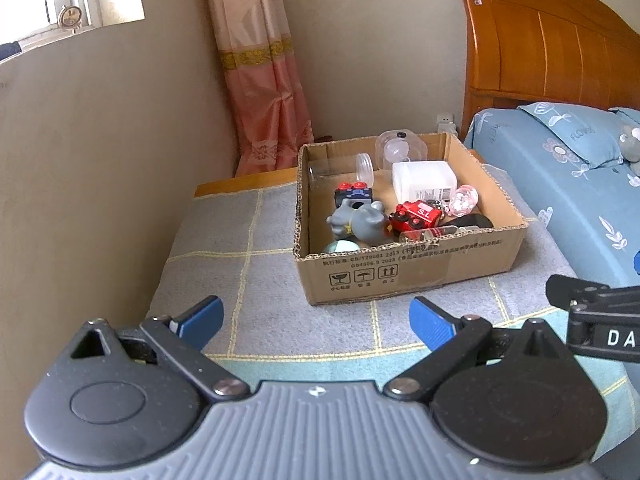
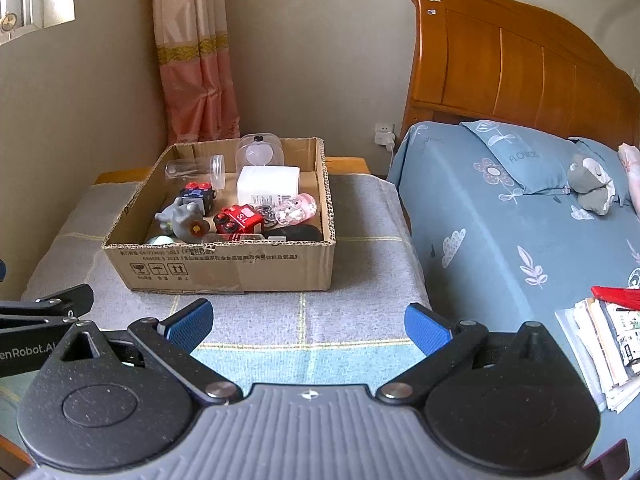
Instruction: Organize rigid objects
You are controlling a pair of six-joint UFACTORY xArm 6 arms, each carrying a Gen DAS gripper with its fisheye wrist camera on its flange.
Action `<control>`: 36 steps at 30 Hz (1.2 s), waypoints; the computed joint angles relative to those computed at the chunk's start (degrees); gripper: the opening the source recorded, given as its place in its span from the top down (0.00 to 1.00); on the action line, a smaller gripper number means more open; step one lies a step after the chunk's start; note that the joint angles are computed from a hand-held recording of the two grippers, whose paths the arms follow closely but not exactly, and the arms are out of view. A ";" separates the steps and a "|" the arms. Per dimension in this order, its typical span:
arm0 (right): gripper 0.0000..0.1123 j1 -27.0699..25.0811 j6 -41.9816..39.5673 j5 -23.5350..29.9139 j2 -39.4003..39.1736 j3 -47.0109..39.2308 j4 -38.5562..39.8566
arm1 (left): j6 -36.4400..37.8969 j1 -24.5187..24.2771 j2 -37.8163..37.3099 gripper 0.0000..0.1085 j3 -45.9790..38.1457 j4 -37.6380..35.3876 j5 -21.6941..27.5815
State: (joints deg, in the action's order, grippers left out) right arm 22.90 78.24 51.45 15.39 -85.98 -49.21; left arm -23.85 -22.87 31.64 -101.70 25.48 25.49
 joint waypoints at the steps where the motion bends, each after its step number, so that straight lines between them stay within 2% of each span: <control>1: 0.08 0.02 -0.10 -0.07 0.01 -0.03 0.03 | -0.08 -0.02 -0.03 0.09 0.03 0.13 -0.05; 36: 0.08 0.30 0.37 -0.94 0.02 0.13 -0.28 | -1.72 -0.19 -0.42 0.09 0.34 1.06 0.02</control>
State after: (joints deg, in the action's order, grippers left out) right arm 23.20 78.61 50.51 15.40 -85.86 -49.50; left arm -25.56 -23.06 31.22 -101.36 26.55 25.50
